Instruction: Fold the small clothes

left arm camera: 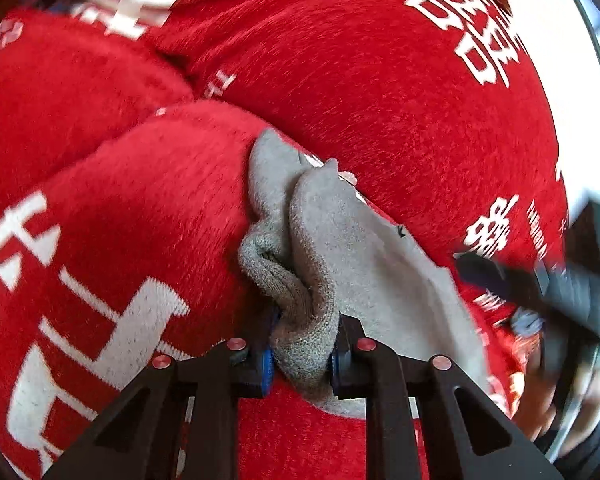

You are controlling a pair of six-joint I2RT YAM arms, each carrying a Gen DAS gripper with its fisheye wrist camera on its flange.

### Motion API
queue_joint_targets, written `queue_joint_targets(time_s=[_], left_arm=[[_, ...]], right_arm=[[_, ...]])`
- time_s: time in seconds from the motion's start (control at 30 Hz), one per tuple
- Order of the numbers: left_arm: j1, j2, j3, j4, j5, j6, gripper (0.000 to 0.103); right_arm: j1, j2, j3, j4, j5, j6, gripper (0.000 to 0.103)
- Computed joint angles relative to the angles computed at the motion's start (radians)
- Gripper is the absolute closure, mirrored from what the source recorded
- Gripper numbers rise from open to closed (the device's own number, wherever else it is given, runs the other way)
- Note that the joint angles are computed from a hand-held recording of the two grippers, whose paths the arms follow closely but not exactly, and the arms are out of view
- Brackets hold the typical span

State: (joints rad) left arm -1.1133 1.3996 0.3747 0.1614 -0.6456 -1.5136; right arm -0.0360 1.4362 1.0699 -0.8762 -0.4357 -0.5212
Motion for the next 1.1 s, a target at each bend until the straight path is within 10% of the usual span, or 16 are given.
queue_joint_targets(time_s=[0.3,0.63,0.73,0.87,1.1], left_arm=[[0.032,0.008,0.003,0.012,0.046,0.03,0.082],[0.052,0.013,0.003,0.0,0.088,0.015,0.082],[0.04,0.025,0.042,-0.068,0.071,0.019,0.082],[0.014,0.038,0.091,-0.152,0.043,0.008,0.082],[0.011,0.059,0.131,-0.205,0.038,0.007,0.082]], right_arm=[[0.445,0.457,0.344,-0.007,0.181,0.425,0.031],[0.686,0.658,0.469,-0.007,0.507,0.494,0.015],[0.689,0.623,0.416,0.037,0.517,0.467,0.028],[0.628,0.588,0.4,0.029,0.491,0.441,0.072],[0.564,0.572,0.4,0.025,0.382,0.399,0.076]])
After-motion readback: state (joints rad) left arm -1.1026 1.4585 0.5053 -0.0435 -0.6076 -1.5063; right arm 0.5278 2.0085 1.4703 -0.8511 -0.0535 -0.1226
